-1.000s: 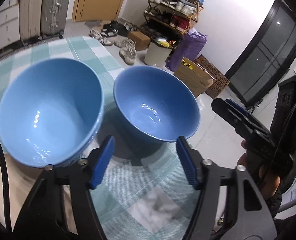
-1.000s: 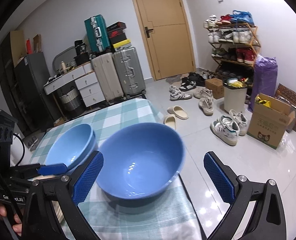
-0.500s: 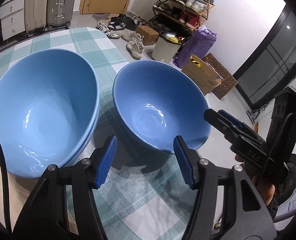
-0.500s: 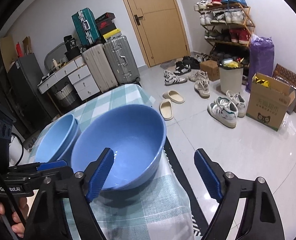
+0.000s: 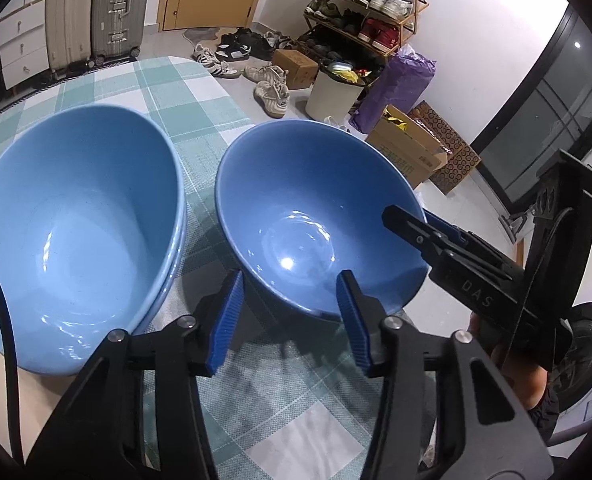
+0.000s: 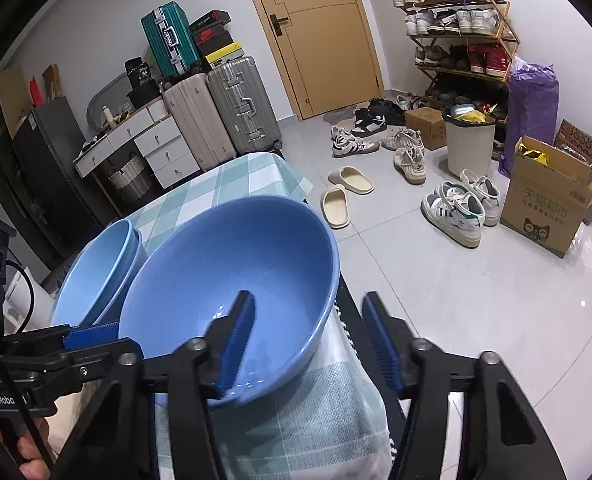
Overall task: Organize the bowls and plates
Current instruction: 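Close the left gripper on the single blue bowl rim while the right gripper grips the nested bowls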
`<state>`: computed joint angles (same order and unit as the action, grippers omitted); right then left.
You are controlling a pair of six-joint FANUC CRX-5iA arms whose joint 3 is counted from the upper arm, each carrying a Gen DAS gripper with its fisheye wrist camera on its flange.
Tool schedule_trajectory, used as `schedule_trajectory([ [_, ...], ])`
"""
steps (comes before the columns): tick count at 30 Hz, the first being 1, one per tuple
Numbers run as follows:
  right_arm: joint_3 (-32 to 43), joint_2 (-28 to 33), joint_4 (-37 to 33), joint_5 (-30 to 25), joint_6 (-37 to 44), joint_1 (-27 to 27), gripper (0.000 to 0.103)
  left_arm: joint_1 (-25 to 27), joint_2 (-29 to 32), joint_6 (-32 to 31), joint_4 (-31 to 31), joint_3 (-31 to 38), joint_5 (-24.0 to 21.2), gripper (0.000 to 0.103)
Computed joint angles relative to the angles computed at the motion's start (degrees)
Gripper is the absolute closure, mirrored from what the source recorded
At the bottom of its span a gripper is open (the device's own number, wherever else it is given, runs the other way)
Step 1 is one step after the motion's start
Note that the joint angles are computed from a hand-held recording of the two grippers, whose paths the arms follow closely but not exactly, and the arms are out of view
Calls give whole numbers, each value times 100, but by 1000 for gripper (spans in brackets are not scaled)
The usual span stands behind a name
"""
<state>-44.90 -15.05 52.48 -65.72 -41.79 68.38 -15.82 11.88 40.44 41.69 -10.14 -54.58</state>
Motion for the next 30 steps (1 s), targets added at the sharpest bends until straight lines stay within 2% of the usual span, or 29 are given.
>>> schedule_trajectory([
  [2,19,33,-3,-15,16,-41,57,9,27,40,-35,32,-22,67],
  [3,15,30,-16,-21,21,-43,62,9,29,36,-43,29,-13,70],
  [6,33,53,-49,-54,76,-54,74,7,38,-4,-25,11,27,72],
  [10,21,48,-44,-59,82,-49,80,-4,-10,-101,-11,-49,108,74],
  [21,102,98,-47,-151,108,3,81,-14,-140,-262,15,-143,218,74],
  [30,243,60,7,-717,113,340,81,34,-413,-566,234,-339,300,74],
])
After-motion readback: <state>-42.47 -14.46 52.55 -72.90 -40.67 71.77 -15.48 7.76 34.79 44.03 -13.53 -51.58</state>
